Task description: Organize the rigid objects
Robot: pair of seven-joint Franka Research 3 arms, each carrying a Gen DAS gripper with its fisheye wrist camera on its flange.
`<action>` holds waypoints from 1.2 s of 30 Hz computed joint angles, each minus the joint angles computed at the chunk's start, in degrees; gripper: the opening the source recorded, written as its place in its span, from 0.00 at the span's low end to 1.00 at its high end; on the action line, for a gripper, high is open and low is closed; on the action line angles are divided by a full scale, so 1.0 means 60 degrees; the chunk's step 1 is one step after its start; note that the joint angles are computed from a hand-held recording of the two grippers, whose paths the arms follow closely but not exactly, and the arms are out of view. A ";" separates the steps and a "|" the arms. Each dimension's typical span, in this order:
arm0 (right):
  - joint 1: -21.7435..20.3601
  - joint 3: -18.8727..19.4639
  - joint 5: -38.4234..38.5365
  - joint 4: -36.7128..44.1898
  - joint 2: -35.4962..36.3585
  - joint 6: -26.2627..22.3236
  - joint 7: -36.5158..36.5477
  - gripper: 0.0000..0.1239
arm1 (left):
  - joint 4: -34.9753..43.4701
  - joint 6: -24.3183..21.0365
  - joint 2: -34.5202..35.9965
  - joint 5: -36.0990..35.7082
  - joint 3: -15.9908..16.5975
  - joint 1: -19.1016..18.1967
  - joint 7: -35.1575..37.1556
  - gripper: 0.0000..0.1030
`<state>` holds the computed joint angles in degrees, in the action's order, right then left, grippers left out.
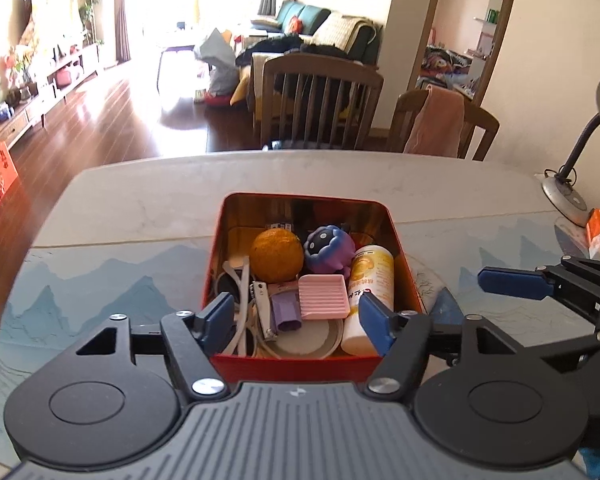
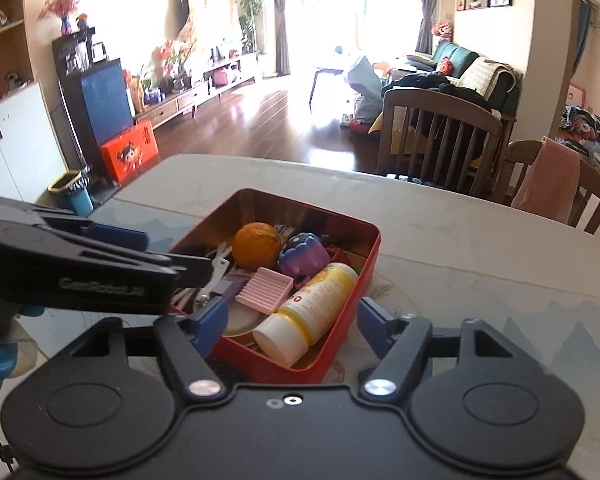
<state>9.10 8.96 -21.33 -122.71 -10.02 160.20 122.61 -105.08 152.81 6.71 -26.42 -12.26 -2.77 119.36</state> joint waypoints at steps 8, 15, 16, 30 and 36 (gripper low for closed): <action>-0.0393 0.0613 -0.0794 -0.0513 -0.0810 0.0035 0.1244 0.74 | -0.1144 0.0397 -0.1227 -0.1034 0.0363 -0.0103 0.1219 0.77; -0.0923 0.1137 -0.1210 -0.1104 -0.1486 0.0471 0.2664 0.82 | -0.1773 0.0105 -0.2027 -0.1782 0.1047 -0.0409 0.1917 0.83; -0.1060 0.1253 -0.1243 -0.1215 -0.1612 0.0645 0.2943 0.83 | -0.1878 0.0098 -0.2128 -0.1798 0.1120 -0.0436 0.1986 0.84; -0.2350 0.2955 -0.0545 -0.2138 -0.2957 0.1497 0.4010 0.83 | -0.3185 -0.0083 -0.3533 -0.2825 0.2159 -0.0977 0.3284 0.96; -0.2603 0.3417 -0.0222 -0.2328 -0.3350 0.1413 0.4041 0.83 | -0.3428 -0.0190 -0.3815 -0.3096 0.2440 -0.1079 0.3401 0.96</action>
